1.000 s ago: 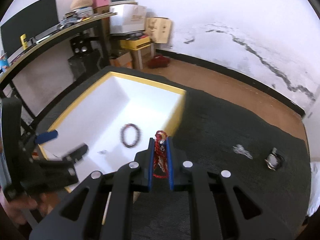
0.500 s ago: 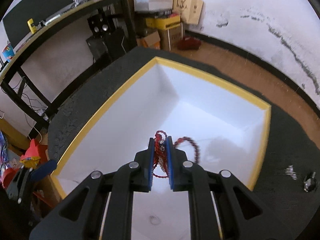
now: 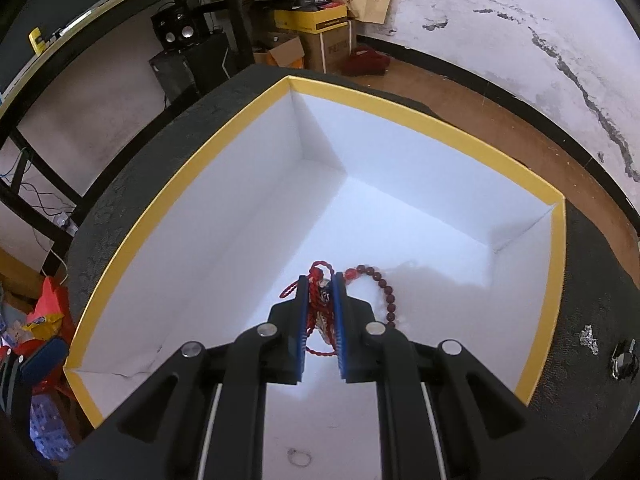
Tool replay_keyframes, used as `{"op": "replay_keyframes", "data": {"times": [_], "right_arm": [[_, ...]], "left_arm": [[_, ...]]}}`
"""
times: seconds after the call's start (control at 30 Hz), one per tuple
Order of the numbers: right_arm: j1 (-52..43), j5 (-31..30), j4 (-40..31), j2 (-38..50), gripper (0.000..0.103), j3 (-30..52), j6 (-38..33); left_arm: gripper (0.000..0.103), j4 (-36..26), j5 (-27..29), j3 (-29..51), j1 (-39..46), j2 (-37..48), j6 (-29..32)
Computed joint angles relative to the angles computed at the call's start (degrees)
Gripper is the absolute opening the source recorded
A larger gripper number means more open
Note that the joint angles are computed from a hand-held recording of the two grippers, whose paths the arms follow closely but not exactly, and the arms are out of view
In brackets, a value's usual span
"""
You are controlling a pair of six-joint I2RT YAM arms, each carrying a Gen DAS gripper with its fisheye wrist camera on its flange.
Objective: Organize jewelry
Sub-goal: 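Lower the red-string pendant into the yellow box and open the right tool, then move both tools back over the silver chain and black watch on the mat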
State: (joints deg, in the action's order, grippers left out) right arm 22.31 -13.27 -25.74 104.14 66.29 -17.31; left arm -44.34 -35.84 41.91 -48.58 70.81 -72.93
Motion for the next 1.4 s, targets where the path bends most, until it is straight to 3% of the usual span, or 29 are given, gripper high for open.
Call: {"op": "replay_keyframes", "data": {"times": [0.2, 0.27, 0.3, 0.33, 0.63, 0.77, 0.9, 1.0, 1.2, 1.4], "right_arm": [[-0.6, 0.8, -0.4, -0.8, 0.014, -0.2, -1.0], [-1.0, 0.5, -0.8, -1.8, 0.05, -0.4, -1.3], [-1.4, -0.4, -0.5, -2.3, 0.085, -0.7, -1.2], [-2.1, -2.0, -0.3, -3.1, 0.095, -1.0, -1.3], [-7.6, -5.2, -5.2, -9.8, 0.096, -1.3, -4.3], [-15.3, -10.1, -7.1, -16.2, 0.096, -2.6, -7.5], [-30.3, -17.5, -10.0, -19.2, 0.096, -2.2, -14.8], [-40.9, -20.3, -9.7, -17.2, 0.096, -1.7, -19.8], [-60.0, -21.5, 2.0, -6.7, 0.096, -1.1, -23.6], [-67.5, -21.6, 1.9, 5.4, 0.096, 8.5, -23.7]], "left_arm": [[0.096, 0.3, -0.3, 0.7, -0.5, 0.7, 0.2], [0.096, 0.5, -0.3, 1.1, -0.6, 1.3, 0.9], [0.096, 0.9, -0.1, 1.0, -0.3, 1.5, 1.6], [0.096, 1.0, 0.1, 1.1, -0.2, 1.8, 1.8], [0.096, 1.6, -0.8, 3.9, -0.1, 4.7, 2.9], [0.096, 1.4, -2.0, 7.8, -0.9, 8.6, 3.3], [0.096, 1.9, -3.0, 13.2, -2.0, 13.9, 3.9], [0.096, 2.1, -4.5, 19.6, -3.9, 19.2, 5.4], [0.096, 3.0, -5.5, 37.9, -8.0, 34.3, 11.7], [0.096, -1.0, -3.9, 62.6, -10.5, 52.6, 18.3]]}}
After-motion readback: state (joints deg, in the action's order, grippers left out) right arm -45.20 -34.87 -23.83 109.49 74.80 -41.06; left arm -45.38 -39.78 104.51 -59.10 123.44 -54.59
